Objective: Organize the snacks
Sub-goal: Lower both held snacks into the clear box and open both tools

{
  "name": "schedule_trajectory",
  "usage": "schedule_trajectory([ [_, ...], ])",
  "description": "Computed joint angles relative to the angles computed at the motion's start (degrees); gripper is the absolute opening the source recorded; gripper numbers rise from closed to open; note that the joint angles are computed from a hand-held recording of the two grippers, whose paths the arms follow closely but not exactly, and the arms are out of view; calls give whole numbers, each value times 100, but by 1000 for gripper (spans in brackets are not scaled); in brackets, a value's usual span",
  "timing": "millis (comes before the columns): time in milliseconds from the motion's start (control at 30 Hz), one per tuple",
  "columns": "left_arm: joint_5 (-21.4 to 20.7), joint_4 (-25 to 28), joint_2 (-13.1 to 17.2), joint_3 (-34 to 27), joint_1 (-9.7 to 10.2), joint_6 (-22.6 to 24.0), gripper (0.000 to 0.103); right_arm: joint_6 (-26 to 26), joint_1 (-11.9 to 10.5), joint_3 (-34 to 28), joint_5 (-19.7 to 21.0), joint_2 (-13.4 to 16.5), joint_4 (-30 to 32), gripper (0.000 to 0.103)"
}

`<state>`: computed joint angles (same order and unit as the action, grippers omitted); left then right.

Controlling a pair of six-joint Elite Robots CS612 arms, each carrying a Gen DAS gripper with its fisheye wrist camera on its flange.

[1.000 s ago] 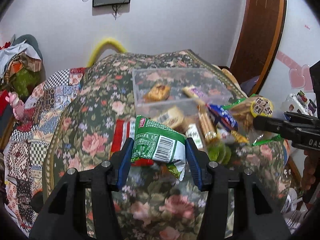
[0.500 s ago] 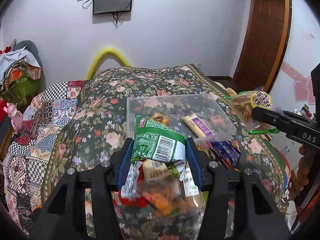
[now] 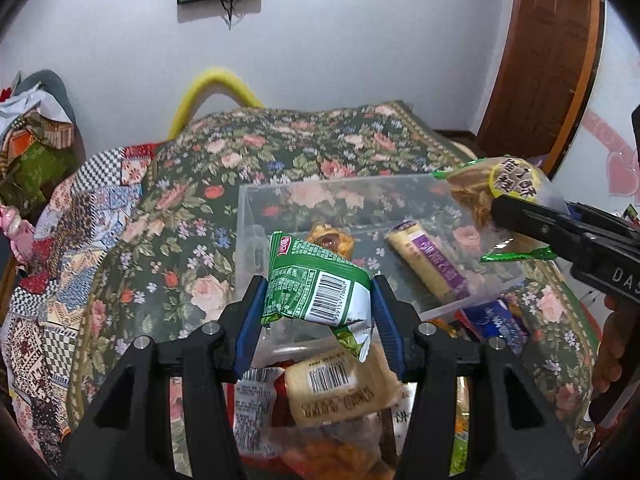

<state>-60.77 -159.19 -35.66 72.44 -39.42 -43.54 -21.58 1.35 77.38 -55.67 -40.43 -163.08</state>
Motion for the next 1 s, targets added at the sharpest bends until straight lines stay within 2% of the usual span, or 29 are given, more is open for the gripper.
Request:
schedule_trajectory([
  [300, -377, 291, 243, -352, 167, -26, 52, -288, 157, -612, -179, 347, 1091, 41],
  [533, -516, 473, 334, -514, 248, -98, 52, -727, 264, -706, -558, 404, 1404, 42],
  [633, -496, 450, 314, -487, 242, -86, 52, -811, 274, -789, -551, 426, 1678, 42],
  [833, -394, 286, 139, -239, 178, -73, 54, -779, 246, -647, -492, 316, 1472, 42],
  [1000, -176, 48, -127, 131, 77, -47, 54, -740, 170, -367, -395, 105, 1142, 42],
])
